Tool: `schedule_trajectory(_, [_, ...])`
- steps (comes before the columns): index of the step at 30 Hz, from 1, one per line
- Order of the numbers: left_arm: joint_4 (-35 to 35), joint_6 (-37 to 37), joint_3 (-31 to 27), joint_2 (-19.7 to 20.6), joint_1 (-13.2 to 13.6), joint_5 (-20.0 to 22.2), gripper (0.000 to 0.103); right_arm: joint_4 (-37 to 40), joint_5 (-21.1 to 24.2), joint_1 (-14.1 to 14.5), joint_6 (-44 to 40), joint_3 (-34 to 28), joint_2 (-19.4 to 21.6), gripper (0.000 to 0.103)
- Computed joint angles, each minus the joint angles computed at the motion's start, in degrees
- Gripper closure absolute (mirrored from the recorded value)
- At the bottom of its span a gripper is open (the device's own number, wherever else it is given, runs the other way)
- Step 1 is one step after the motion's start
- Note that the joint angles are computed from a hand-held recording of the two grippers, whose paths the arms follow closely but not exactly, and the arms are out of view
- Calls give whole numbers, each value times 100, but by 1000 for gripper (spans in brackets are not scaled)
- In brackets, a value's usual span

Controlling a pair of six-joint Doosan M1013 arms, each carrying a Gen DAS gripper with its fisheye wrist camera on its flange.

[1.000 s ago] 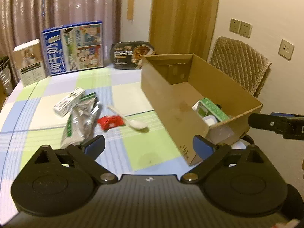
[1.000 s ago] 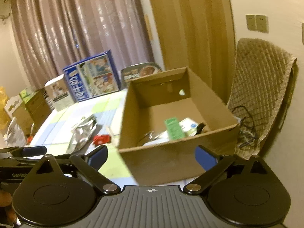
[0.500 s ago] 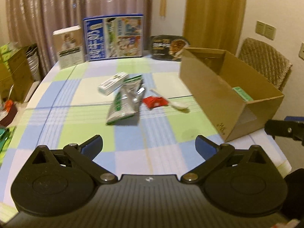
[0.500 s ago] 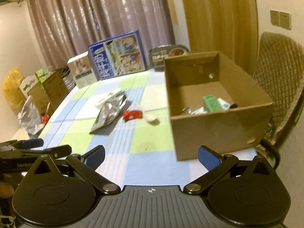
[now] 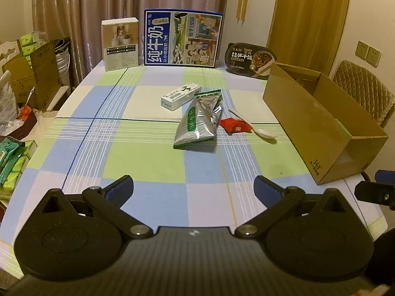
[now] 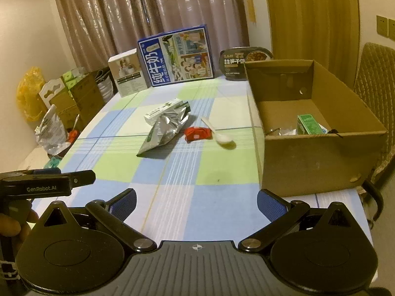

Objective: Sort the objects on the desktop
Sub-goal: 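Withdraw both tools from the cardboard box back over the table, then grasp the silver foil bag with the left tool while the right tool grasps the red candy packet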

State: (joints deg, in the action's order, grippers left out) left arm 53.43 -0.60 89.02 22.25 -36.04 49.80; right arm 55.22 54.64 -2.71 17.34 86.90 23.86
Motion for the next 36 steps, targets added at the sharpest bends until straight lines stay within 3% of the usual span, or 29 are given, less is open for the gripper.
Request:
schedule_trajectory(15, [-334,675,-32,77,343,-381,1,75,6,263,-436,-163,229,2])
schedule_trajectory(24, [-789,1182,-61,166,755,-1106,1,20,-61,551,-753,-485,583,2])
schedule_trajectory(33, [-1428,2327,-548,547,1156,-1283,1,11,-349,806,-787,-940,1053,4])
schedule_trajectory(36, [-1701,2705,-748,714,1278,-1376,1,-100,-442,890,-692,-1117,1215,12])
